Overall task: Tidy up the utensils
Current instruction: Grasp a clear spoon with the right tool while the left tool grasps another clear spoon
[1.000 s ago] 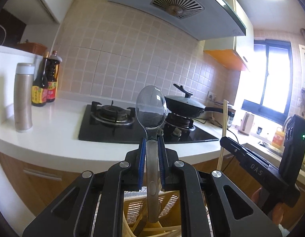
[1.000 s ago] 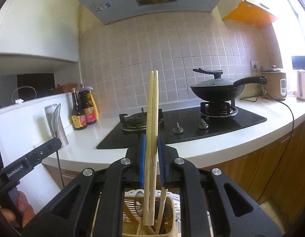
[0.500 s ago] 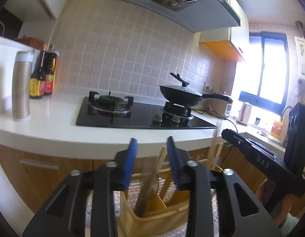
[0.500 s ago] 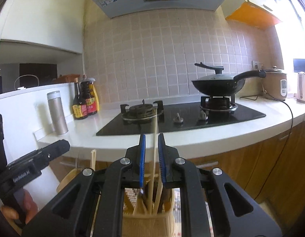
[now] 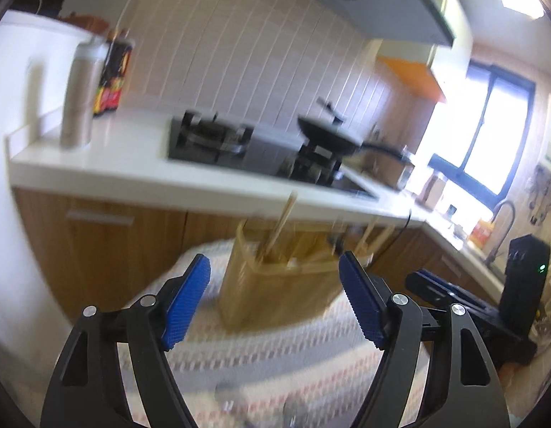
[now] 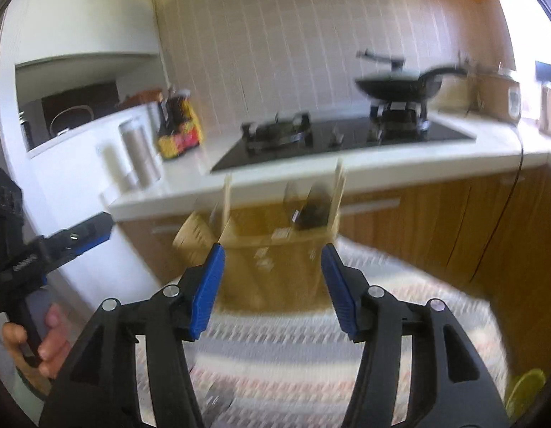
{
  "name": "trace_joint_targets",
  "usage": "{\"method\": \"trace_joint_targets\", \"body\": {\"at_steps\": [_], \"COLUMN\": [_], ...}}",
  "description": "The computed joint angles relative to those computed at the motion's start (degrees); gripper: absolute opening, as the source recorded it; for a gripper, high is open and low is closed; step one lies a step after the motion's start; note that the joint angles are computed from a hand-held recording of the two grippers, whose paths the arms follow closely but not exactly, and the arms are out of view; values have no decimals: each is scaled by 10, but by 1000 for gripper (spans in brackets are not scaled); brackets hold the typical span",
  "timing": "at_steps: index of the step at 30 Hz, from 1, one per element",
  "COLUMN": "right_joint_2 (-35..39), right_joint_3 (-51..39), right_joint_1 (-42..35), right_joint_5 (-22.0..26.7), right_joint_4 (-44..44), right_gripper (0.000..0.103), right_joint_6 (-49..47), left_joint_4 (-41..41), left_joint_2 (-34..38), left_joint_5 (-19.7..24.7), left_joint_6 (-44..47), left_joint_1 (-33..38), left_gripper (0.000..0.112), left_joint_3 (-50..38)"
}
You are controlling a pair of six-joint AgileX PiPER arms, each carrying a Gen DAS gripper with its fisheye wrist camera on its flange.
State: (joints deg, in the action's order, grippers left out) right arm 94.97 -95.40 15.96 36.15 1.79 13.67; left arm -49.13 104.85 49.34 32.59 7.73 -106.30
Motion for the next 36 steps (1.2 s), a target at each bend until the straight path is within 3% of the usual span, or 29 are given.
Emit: {"method": "trace_joint_targets", "body": {"at_steps": [6,11,17,27,28,34,36], "right_joint_2": [-1,16,38,67,67,50,36], "right_joint_3": [41,89,112,112,113,128,146], "right_joint_1": [40,74,119,220,225,209,192], "right_joint_5": [104,123,119,126,126,130,122], "right_joint_4": [45,88,59,-151,-157,-163,-151], "right_gripper": [51,37,31,19,13,6,5], "right_joint_6": [25,52,96,242,244,234,224], "left_joint_4": [86,136,179,223,231,312,346], "left_joint_2": [-9,23,32,38,37,36,34], "left_joint_5": [55,91,63,44,41,20,12], "left_joint_6": [-49,-81,-94,-132,-138,-187,-203], "left_joint_1": [3,-7,-26,-58,-65,-113,-127], "left_gripper": [71,62,53,43,43,33,23], "left_joint_3": [48,69,121,138,140,136,138]}}
